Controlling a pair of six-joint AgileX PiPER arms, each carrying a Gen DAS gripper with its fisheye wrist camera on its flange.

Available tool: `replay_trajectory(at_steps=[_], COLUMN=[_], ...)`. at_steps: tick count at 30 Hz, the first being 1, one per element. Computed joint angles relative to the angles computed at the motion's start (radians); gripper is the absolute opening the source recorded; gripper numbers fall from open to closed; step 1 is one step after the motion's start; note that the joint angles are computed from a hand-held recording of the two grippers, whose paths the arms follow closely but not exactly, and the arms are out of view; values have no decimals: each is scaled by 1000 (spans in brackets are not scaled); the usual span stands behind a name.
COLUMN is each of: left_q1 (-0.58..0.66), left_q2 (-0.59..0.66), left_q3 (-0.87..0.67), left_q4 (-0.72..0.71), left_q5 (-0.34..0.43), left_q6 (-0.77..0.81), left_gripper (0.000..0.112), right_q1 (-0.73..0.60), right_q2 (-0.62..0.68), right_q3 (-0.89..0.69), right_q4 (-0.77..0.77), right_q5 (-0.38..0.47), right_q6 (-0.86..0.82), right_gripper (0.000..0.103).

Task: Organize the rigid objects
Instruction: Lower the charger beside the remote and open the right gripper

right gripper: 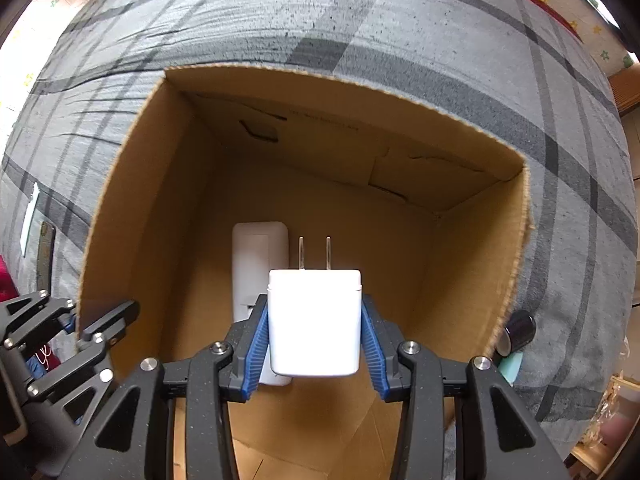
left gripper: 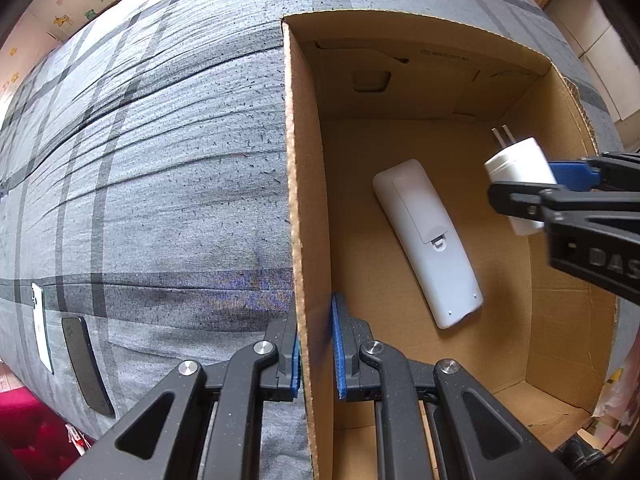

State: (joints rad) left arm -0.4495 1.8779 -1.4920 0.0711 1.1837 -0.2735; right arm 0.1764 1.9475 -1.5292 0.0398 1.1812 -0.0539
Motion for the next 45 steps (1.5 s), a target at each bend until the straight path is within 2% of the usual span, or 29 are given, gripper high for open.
replay_trajectory(at_steps=[12, 24, 33, 45], left_q1=[0, 1, -2, -1], left_q2=[-2, 6, 7, 18], left_q3=[0, -15, -13, -22], left_q4=[-2, -2, 0, 5], left_q5=[2, 13, 13, 19], left_q6=[0, 2, -3, -9], left_gripper=[13, 13, 13, 13], right_q1=[9, 7, 11, -23], right_q2=[73, 99, 50, -17], right_q3=[6, -20, 17, -25], right_q4=[-3, 10, 23, 41], right_q5=[-39, -25, -44, 4], right_q6=[12, 10, 3, -19], right_gripper=[46, 47, 47, 50])
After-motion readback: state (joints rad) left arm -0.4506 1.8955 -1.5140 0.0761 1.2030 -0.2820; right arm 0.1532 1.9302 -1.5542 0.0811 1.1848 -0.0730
